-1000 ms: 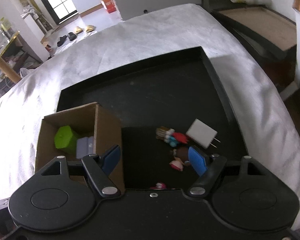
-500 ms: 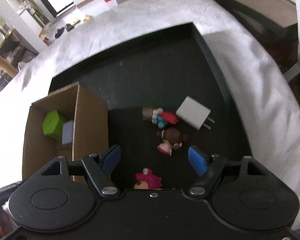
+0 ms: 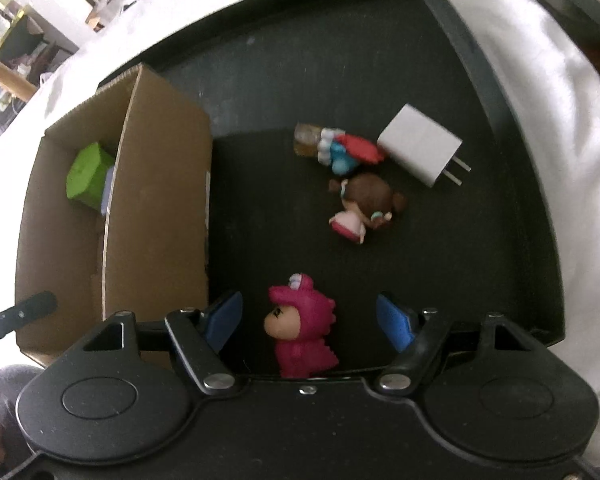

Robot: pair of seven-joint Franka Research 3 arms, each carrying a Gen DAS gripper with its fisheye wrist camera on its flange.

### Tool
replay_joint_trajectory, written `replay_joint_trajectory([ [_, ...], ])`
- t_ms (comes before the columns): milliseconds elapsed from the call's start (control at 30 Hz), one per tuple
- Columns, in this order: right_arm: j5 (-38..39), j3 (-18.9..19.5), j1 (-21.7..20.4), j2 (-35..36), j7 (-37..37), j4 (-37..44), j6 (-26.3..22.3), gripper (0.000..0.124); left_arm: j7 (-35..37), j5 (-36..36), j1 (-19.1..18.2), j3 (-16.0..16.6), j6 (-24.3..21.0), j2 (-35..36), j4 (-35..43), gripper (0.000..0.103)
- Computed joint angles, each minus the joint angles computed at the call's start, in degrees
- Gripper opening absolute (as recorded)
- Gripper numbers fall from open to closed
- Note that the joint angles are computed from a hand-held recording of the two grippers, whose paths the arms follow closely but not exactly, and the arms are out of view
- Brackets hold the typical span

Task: Organize rigid objects
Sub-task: 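Close the right gripper on the pink hooded figurine and lift it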

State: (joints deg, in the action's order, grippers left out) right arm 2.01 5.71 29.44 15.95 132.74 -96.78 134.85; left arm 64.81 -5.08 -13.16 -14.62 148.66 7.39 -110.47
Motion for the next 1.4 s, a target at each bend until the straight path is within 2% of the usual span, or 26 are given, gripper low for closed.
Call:
replay_joint_trajectory([
  [200,1.62,0.58,-0.11,1.82,-2.64,1.98,-2.14,0.066,0.24,-0.08,0.02,-0.01,0.13,-0.13,-0.15,0.023],
  [267,1.93,0.65,0.08,2.42,-3.48,2.58,-2.69,0.060,0.37,-0.47,0.11,-0.03,0.25,-0.17,-0.25,0.023],
  [333,2.20,0.65,0.24,2.87,-4.16,3.00,-3.44,0.043,0.53,-0.70,0.14,-0.05,0.39,-0.22,-0.35,0.023],
  [467,1.73,0.20,0.68,2.93,-4.10,3.34,-4.04,0.042,0.67,-0.87,0.13,-0.06,0.63,-0.32,-0.48,0.023],
  [500,1.45,0.10,0.82,2.96,-3.86,3.47,-3.90,0.038,0.84,-0.93,0.14,-0.08,0.70,-0.40,-0.58,0.023],
  [967,-4.84,-0.37,1.93,-2.31,4.79,-0.32,-1.96,0.039,2.53,-1.77,0.08,-0.15,0.62,-0.51,-0.62,0.023],
  [1300,-7.37,-0.01,0.84,-4.65,6.12,-0.48,-1.24,0.039,2.49,-1.39,0.06,-0.17,0.41,-0.04,-0.18,0.022],
  [1400,-8.51,-0.17,0.74,-3.18,6.18,2.52,-1.71,0.039,2.50,-1.39,0.06,-0.18,0.43,-0.05,-0.21,0.022],
])
